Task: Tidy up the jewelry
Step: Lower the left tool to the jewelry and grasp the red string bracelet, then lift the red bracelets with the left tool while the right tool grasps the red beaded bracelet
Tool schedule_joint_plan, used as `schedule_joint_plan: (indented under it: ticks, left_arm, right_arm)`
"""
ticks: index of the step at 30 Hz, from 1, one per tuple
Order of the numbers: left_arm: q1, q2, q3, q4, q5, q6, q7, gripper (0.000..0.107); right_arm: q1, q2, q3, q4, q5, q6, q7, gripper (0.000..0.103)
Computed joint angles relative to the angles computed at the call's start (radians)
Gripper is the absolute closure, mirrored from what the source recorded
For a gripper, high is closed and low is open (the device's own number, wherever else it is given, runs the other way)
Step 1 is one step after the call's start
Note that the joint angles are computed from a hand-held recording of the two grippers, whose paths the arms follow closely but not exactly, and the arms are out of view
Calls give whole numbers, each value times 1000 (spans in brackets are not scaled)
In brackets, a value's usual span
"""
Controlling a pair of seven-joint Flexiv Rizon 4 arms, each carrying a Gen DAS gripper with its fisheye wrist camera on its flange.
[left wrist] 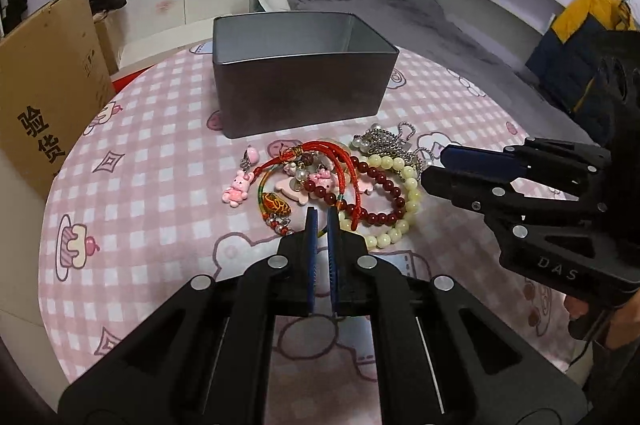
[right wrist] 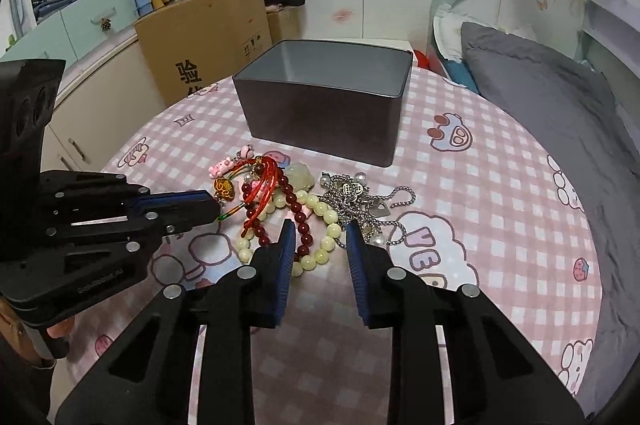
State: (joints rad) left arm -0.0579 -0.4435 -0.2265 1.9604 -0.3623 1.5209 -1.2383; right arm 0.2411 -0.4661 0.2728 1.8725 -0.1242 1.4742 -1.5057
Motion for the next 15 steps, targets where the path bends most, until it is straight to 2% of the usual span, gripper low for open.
schedule_joint_plan:
  ticks: [1,2,3,4,6,9,10,12,15]
  left_arm:
    - [-3,-3,2,-4,2,-5,-1,96]
    - [-5,-6,5,-7,3,-3,-3,79]
    - [-26,-9,29,-11,11,8,-19,43]
    - [-21,-10,24,-3,26,41,-37,34]
    - [6,-10,-27,24,-11,131,-2,34]
    - [-55,-25,64,-17,64,94,-54,36]
    - [-65,-30,78,-27,76,78,-58,40]
    - [-57,-40,70,-41,83,41,-54,60]
    - [-89,-57,110,-73,109,-6,-63,77]
  right_arm:
    - [3,-2,-3,-2,-1,-1,2,79]
    - [-3,-5,2,-5,2,-4,0,78]
    - [-7,-7,4,-6,6,-4,-2,78]
    - [-9,-6,6,-6,8,-7,-3,78]
    - [-13,-8,11,-8,12,-10,-8,78]
    - [-20,-12,15,-12,18,-16,-15,78]
    - [-21,-13,16,-13,20,-15,-17,78]
    - [-22,-15,15,-15,23,-15,-20,78]
    - [-28,-19,21,-23,29,-24,-26,78]
